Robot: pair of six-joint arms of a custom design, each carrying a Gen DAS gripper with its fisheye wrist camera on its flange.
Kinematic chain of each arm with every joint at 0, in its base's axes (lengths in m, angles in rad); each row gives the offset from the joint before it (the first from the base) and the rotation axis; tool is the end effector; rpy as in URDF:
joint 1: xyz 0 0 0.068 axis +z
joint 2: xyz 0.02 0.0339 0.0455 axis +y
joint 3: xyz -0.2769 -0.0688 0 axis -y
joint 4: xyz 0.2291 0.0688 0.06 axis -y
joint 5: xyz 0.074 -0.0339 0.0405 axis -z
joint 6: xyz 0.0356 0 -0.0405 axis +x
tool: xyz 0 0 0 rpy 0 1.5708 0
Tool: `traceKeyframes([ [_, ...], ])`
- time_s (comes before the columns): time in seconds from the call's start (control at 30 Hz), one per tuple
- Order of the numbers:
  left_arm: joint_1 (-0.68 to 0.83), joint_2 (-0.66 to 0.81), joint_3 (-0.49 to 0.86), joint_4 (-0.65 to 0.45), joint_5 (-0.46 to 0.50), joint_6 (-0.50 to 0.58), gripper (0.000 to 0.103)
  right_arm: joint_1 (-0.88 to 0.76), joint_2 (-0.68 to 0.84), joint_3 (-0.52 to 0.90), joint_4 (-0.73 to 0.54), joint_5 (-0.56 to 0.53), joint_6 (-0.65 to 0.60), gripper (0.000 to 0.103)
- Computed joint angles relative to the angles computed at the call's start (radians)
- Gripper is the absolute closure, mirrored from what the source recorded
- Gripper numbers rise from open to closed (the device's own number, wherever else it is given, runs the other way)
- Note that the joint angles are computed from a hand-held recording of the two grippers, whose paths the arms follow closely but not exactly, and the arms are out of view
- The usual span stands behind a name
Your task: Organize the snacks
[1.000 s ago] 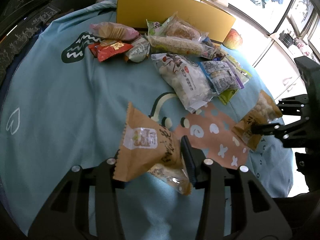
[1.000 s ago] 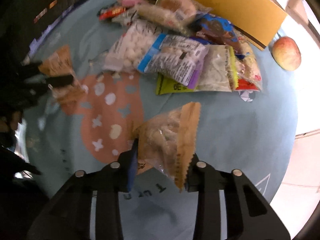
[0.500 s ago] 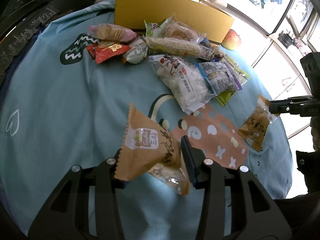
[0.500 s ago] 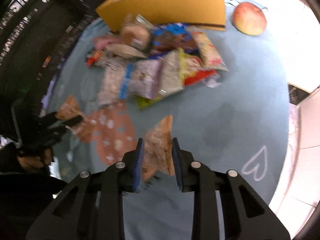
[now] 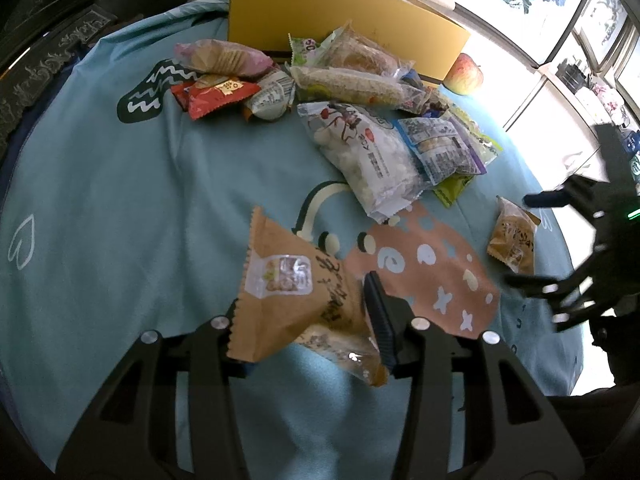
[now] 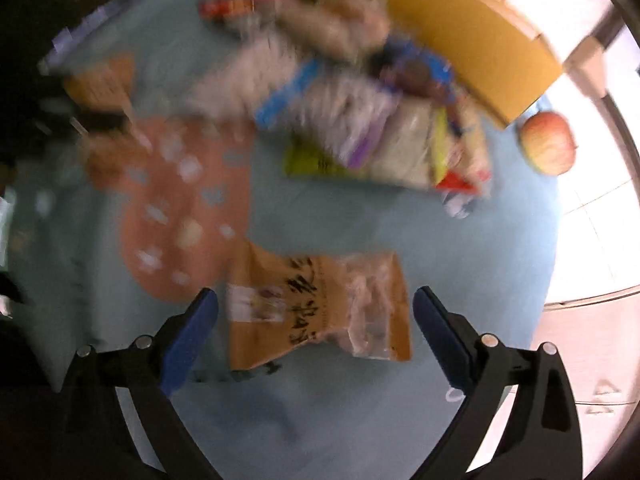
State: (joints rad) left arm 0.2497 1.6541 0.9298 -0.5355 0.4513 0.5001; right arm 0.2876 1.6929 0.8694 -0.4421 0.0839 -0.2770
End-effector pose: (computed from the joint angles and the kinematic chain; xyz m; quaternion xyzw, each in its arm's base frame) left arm 0.2818 0.0558 0.1816 0.1546 0.9510 -0.1504 0.2214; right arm 0.2754 0.0784 0.1567 -0.2690 0.9502 -0.0406 0.1521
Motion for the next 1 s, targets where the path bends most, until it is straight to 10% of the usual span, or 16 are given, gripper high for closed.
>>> traceKeyframes([
  [0.17, 0.017, 0.003, 0.002, -0.008, 0.007, 0.009, 0.055, -0.124, 0.039, 0.053, -0.061, -0.151, 0.048, 0.004],
  [0.37, 0.015, 0.006, 0.004, -0.006, 0.004, 0.000, 0.054, -0.206, 0.022, 0.126, -0.159, -0.267, 0.056, 0.039],
  [0.83, 0.010, -0.056, 0.002, -0.007, 0.035, -0.006, 0.052, -0.165, -0.126, 0.120, -0.222, -0.228, 0.074, 0.044],
  [1.0, 0.011, -0.059, 0.022, -0.009, 0.030, 0.002, 0.072, -0.252, -0.133, 0.167, -0.263, -0.278, 0.065, 0.044],
])
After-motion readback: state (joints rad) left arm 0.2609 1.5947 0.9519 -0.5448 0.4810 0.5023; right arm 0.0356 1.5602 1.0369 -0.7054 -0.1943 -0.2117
